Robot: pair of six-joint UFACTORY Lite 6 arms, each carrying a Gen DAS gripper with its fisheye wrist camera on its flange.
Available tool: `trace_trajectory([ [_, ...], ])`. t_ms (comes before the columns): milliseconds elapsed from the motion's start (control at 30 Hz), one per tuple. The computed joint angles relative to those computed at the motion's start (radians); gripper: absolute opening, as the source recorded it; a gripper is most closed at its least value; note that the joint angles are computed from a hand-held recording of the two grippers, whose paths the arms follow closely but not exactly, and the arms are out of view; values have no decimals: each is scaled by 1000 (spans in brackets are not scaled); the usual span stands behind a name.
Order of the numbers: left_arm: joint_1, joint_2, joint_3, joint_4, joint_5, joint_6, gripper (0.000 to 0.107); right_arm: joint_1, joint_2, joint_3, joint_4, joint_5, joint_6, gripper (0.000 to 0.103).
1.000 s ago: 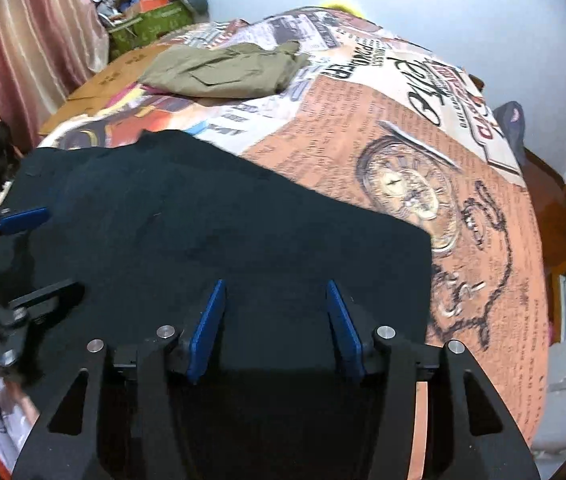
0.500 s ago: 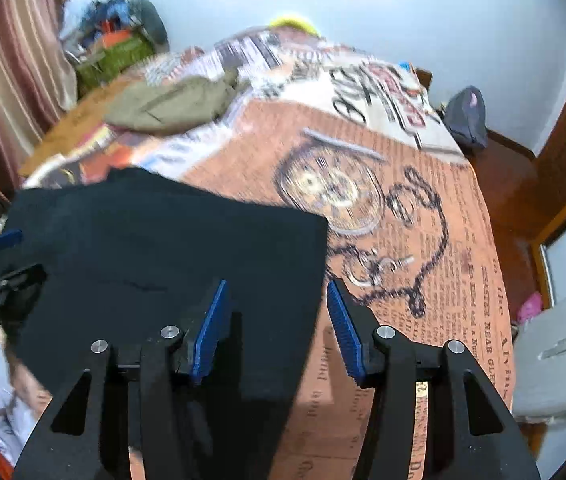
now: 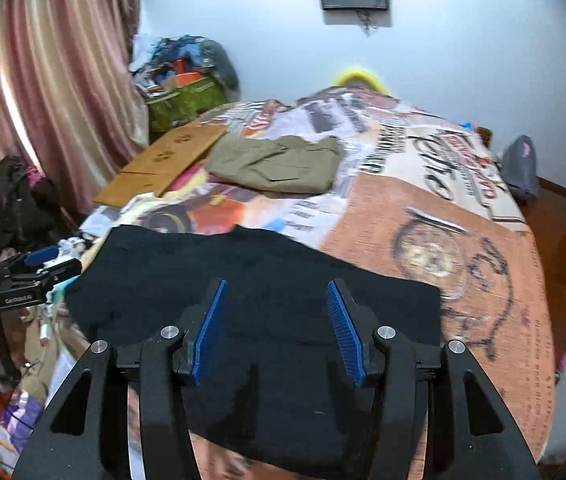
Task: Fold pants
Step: 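Grasp the folded trousers with the left gripper and fold them again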
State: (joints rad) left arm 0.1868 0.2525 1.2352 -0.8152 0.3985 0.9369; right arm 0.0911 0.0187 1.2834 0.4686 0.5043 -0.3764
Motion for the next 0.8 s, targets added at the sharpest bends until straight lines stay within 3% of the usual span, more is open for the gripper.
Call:
trace_trajectory([
  [267, 141, 22, -103, -143, 107, 166, 99, 136, 114, 55, -55, -29, 83, 48],
  [533, 194, 113, -141, -238, 237, 248, 99, 255, 189, 40, -279, -60, 275, 48],
  [700, 213, 148, -161, -283, 301, 298, 99, 257, 234, 27, -222, -50, 240, 48],
  [800, 205, 138, -183, -316, 292, 336, 99, 267, 229, 0, -235, -79, 246, 50],
])
